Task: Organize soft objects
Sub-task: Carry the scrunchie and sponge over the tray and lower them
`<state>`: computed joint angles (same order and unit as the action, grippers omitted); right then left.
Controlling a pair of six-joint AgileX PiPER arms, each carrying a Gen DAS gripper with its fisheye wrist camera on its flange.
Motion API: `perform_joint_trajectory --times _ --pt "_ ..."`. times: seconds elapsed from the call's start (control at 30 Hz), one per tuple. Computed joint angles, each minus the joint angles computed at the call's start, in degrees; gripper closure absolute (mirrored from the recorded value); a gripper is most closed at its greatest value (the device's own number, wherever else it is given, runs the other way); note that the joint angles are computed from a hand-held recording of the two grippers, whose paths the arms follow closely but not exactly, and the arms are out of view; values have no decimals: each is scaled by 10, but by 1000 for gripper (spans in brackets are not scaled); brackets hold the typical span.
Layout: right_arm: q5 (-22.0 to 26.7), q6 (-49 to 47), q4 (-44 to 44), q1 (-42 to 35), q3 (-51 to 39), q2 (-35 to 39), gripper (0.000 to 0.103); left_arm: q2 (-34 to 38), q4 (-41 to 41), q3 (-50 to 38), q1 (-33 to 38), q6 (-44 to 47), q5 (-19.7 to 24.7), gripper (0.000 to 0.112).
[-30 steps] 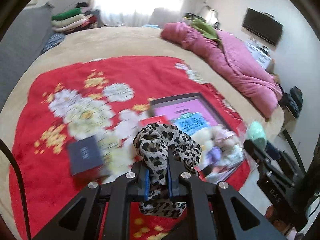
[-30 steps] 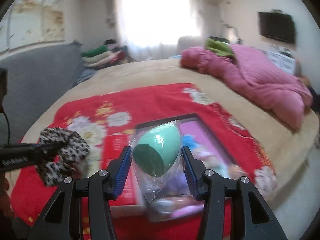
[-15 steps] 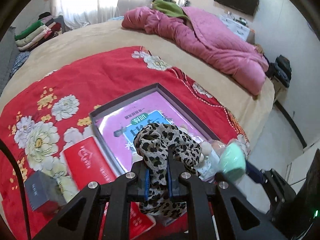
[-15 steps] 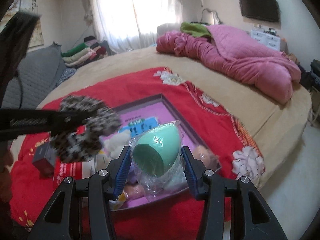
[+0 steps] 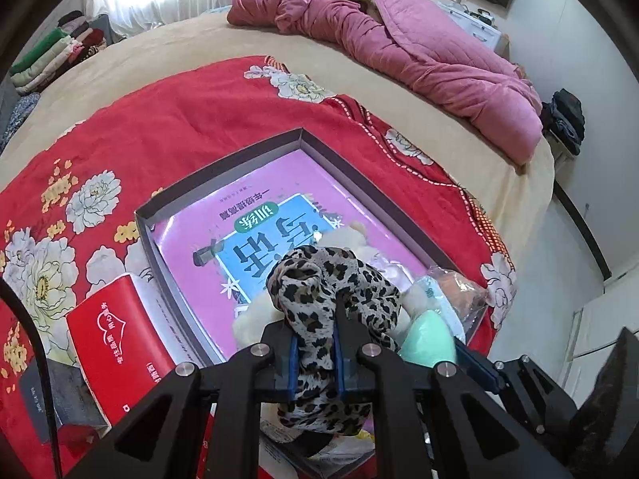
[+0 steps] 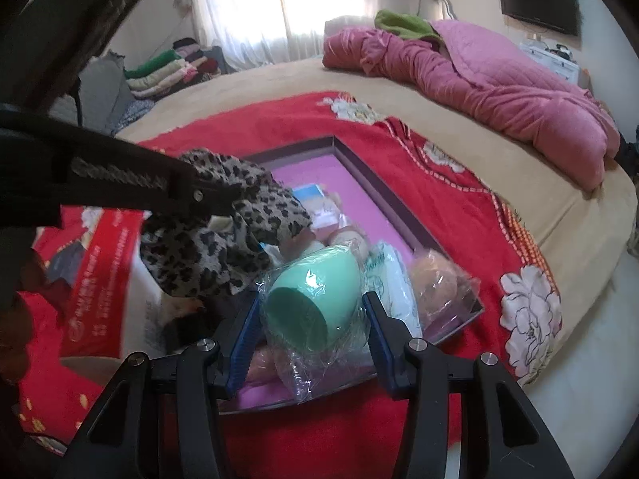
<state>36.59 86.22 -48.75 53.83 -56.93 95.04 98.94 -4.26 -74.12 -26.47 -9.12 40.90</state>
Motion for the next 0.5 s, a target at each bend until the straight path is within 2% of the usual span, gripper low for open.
perform_joint_trajectory --times 0.17,0.27,0.37,0.4,0.43,0.47,0.5 --pt "-31 -8 14 -11 11 9 49 8 -8 -2 2 12 4 98" --pt "-51 -9 24 -20 20 1 48 11 -8 -3 0 13 6 94" --pt "-50 -12 34 -19 22 -3 42 10 -11 -2 1 16 5 84" --pt "-50 -11 33 -18 22 -4 42 9 -12 -1 1 15 4 76" --pt "-46 -8 29 -16 21 -5 38 7 -15 2 2 16 2 72" --pt "-38 -6 24 -13 18 -4 31 5 -21 4 4 20 -1 71" --pt "-29 0 17 -7 17 -6 29 3 -23 5 5 22 -1 69"
